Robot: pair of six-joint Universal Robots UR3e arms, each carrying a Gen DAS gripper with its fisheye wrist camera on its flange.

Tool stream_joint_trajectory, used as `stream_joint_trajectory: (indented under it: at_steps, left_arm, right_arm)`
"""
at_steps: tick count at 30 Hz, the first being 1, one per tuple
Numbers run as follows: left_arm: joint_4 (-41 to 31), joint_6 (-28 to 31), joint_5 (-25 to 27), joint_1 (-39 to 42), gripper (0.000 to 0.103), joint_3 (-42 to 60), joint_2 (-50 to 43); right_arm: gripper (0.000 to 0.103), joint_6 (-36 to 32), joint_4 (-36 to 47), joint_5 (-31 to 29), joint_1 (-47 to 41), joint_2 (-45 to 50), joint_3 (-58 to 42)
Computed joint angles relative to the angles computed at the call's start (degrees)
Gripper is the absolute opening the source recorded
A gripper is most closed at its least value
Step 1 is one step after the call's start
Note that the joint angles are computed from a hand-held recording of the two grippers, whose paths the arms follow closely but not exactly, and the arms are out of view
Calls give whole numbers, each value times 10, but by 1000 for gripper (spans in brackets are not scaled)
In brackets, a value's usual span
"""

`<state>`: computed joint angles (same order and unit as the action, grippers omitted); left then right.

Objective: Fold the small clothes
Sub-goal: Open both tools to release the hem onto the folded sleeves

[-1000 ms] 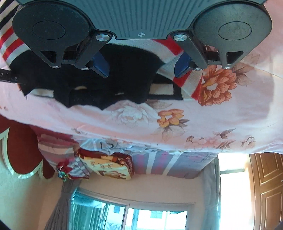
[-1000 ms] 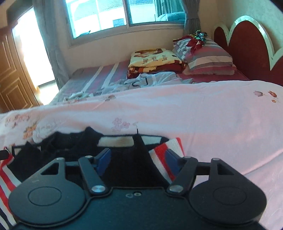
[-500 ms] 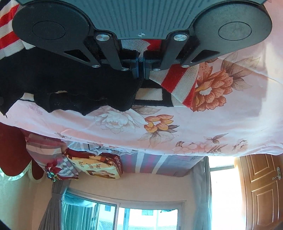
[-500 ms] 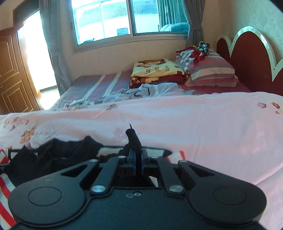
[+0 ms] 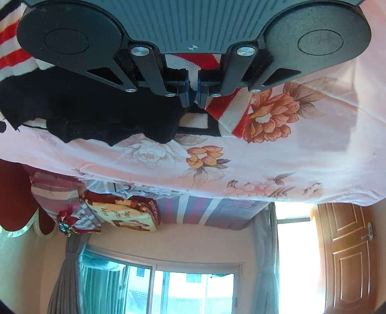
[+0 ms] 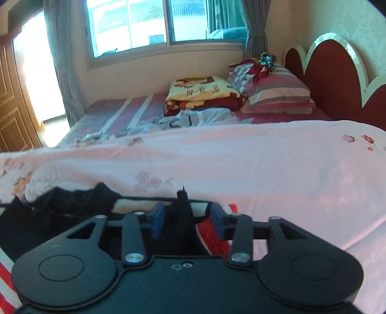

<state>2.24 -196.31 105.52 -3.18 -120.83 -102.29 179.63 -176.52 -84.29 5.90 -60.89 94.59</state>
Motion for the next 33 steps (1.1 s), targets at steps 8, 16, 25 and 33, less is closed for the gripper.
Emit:
stream_joint_trajectory:
  at_steps: [8,16,25,33]
  left_arm:
    - [-82,-7,-55,-56,5,31,11]
    - [-18,-5,-30,-38,4,-70,45]
    - [-147,-51,-27,-90,5,-44,129]
    - [-160,-74,21,-135,65,-19,101]
  right_arm:
    - [43,-36,50,62,44,-102,93]
    - [46,-53,12,-17,66,-78,131]
    - [48,-3,27,13,83,-193,227]
    - [52,20,21,-10,120,-192,229]
